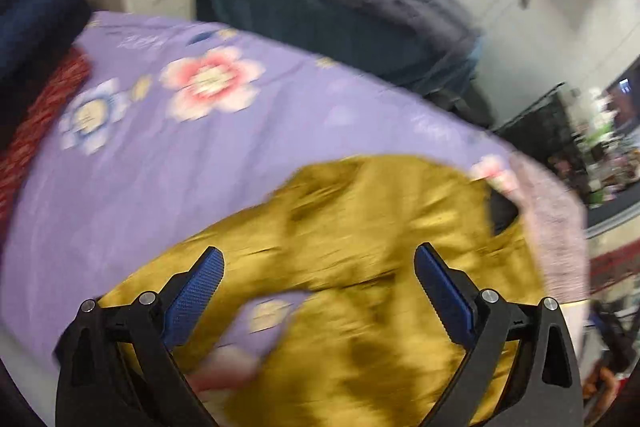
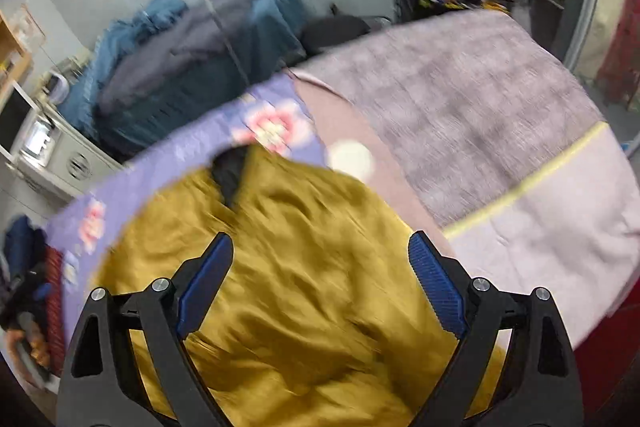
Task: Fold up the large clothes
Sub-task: 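Grasp the gold jacket with the left gripper while the right gripper grasps it too, then lift and shake the jacket with both grippers, then lay it flat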
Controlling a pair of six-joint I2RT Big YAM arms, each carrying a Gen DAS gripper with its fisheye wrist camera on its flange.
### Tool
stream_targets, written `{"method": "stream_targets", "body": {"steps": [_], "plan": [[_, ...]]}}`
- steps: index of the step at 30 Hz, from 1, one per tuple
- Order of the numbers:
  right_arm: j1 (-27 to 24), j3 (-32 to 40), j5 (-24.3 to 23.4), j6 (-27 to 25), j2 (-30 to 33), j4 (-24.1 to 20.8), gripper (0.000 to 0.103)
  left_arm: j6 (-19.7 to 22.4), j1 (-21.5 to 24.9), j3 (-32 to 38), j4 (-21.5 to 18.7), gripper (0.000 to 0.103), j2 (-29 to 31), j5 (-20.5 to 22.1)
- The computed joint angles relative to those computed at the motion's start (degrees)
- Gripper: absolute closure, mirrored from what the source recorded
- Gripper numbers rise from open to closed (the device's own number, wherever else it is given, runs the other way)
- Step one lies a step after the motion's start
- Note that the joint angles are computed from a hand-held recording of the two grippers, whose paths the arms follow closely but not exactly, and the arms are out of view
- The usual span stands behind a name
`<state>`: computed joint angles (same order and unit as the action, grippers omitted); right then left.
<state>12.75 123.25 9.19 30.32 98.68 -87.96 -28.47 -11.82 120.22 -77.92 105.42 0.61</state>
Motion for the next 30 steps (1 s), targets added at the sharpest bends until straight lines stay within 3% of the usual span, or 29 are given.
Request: {"method": "stream_targets", "body": {"steps": [5, 8, 13, 17, 18, 19, 20, 21, 22, 26, 30], "plan": [[-4.37, -14.99, 3.85, 1.88, -8.92, -1.3, 0.015, 1.78, 4.45, -16.67, -0.4, 0.009, -7.73, -6.31], [-7.4, -20.38, 0.31, 3.03, -11.62, -1.59, 0.015, 2.88, 5.97, -19.44, -0.33, 0.009, -9.25, -5.57], [-6.62, -20.81, -7.77, 0.5, -10.1, 1.56, 0.015, 6.18, 2.66, -12.7, 2.15, 0.006, -4.07, -3.3], [-3.24, -17.55, -0.54, -2.91, -4.52, -2.16, 0.015, 8.12, -0.87, -0.26, -5.63, 0.007, 7.68, -9.06], [-3.33, -18.01, -1.3, -2.81, -3.88, -2.13, 0.023, 7.17, -0.88, 3.2, -8.29, 0.013, 10.89, -9.53], [-3.64, -18.87, -3.52, -2.55, -3.46, -1.43, 0.046, 6.06, -0.68, 5.43, -10.11, 0.017, 13.06, -9.53], [-3.72, -19.5, -4.62, -2.33, -3.36, -1.04, 0.06, 4.88, -0.37, 7.18, -11.62, 0.026, 14.94, -9.58], [-3.67, -20.07, -5.43, -2.18, -3.29, -0.6, 0.083, 4.16, -0.09, 8.55, -12.81, 0.041, 16.47, -9.79], [-3.43, -20.05, -5.11, -2.14, -3.18, -0.63, 0.091, 4.22, 0.12, 9.57, -13.81, 0.047, 17.52, -10.2], [-2.57, -16.06, -0.49, -1.82, -2.2, -2.46, 0.097, 9.14, 0.14, 13.4, -15.68, 0.095, 20.01, -15.33], [-3.16, -3.75, 5.02, -5.56, 3.21, -5.84, 0.098, 6.35, 3.37, 17.31, -15.35, 0.096, 20.23, -15.87]]}}
